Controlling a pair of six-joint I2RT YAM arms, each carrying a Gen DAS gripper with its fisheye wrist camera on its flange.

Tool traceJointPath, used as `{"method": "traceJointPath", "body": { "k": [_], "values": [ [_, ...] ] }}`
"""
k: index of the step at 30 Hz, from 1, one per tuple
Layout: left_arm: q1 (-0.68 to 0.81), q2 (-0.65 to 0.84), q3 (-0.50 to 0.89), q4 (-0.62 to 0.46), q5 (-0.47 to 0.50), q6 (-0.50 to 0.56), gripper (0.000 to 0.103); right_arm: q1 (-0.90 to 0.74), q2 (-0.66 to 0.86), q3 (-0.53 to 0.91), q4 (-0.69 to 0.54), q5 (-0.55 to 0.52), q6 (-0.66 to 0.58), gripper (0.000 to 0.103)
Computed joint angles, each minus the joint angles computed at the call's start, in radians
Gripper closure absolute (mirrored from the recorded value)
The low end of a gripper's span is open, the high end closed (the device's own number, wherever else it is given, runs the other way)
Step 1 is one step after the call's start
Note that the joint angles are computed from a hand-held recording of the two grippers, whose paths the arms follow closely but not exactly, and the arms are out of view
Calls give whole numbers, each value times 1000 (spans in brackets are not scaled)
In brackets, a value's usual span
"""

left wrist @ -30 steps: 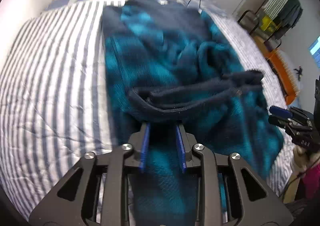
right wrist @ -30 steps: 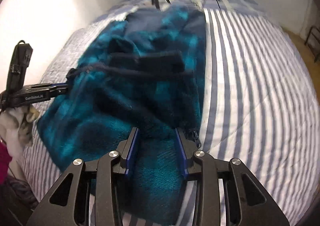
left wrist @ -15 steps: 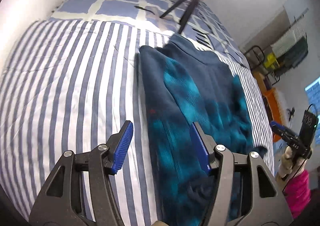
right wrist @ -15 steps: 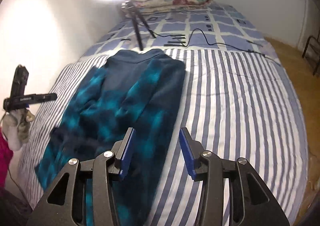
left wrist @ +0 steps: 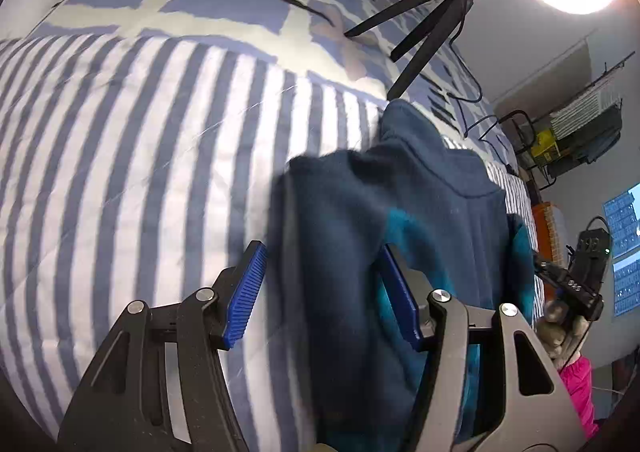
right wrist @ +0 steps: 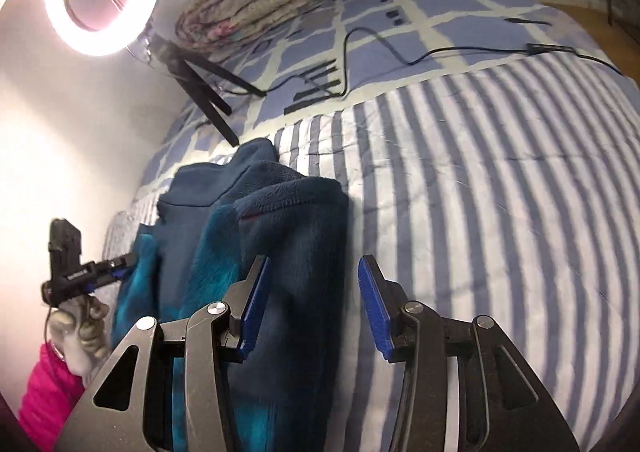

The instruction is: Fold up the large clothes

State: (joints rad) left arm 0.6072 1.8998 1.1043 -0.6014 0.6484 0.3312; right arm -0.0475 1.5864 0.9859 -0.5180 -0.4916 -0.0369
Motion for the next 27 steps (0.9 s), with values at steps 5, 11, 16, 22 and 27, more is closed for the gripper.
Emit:
{"method": "traceJointPath", "body": {
  "k": [5,11,16,22,27],
  "values": [
    [-80,17,35,21,-60,13,62,53,97,46,44,18,9,59],
    [-134,-33,-41,127,-108,-5,91,98,142,104,38,40,-8,88],
    [-114,-130,-116,153,-81,3,95,152,68,89,39,104,-57,95],
    [-77,-294,-162,83,-33,36,95,134,-97,69,-7,62,-60,96],
    [-21,-476,-183,-62,29,106,96,126,-243,88,-116,28,-71,96]
  ]
}}
